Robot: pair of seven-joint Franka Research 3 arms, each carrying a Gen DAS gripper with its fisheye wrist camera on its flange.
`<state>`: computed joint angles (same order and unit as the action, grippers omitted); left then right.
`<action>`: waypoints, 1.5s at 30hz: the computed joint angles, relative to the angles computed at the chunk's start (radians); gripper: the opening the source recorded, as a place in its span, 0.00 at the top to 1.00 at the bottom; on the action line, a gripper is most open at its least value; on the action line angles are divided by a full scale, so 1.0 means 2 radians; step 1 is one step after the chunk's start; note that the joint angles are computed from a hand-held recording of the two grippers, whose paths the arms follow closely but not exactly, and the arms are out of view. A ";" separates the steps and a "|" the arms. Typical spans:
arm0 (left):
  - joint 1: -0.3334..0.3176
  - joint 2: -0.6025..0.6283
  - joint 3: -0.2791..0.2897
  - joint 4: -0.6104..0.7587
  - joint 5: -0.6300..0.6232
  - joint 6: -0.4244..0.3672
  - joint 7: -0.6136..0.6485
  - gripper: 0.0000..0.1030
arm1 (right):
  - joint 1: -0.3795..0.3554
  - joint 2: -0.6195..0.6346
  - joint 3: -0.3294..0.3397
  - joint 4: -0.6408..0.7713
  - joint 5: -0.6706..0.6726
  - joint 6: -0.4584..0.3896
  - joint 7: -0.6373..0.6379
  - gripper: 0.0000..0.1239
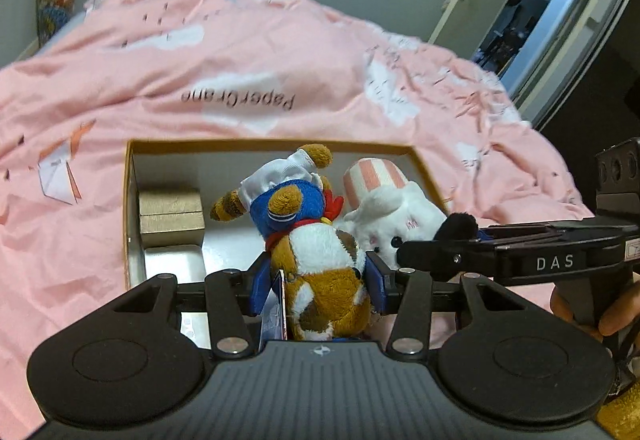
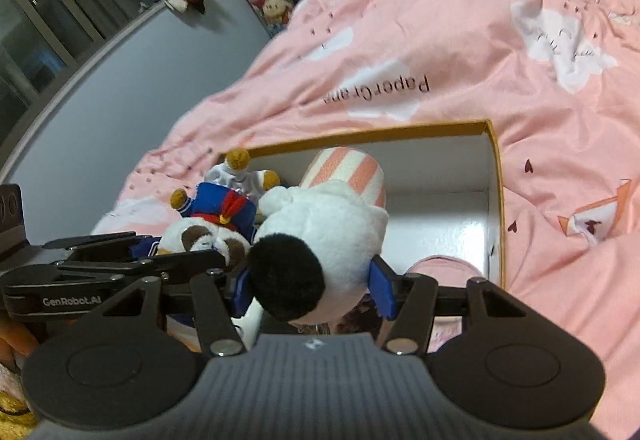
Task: Organize objects
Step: 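Lift both plush toys and carry them over the orange box, then lower both plush toys into the box and open both grippers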
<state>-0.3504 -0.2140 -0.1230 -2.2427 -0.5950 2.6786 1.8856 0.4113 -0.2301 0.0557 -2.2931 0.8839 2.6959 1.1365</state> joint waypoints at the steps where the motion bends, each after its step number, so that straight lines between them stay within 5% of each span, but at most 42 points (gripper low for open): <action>1: 0.002 0.009 0.000 0.004 0.002 0.001 -0.003 0.47 | 0.000 0.014 -0.002 0.009 -0.001 -0.004 -0.002 0.52; 13: 0.038 0.086 -0.032 0.047 0.048 -0.008 -0.031 0.47 | -0.029 0.119 0.017 0.082 -0.040 -0.031 -0.003 0.52; 29: 0.055 0.092 -0.047 0.030 0.089 0.019 -0.064 0.38 | -0.038 0.139 0.030 0.095 -0.030 -0.030 -0.011 0.47; 38: 0.038 0.063 -0.036 0.006 0.077 0.051 -0.059 0.39 | -0.023 0.102 0.033 0.058 -0.204 0.044 0.093 0.46; 45: 0.033 0.057 -0.032 -0.001 0.094 0.048 -0.084 0.55 | -0.022 0.114 0.031 0.067 -0.299 0.022 0.155 0.53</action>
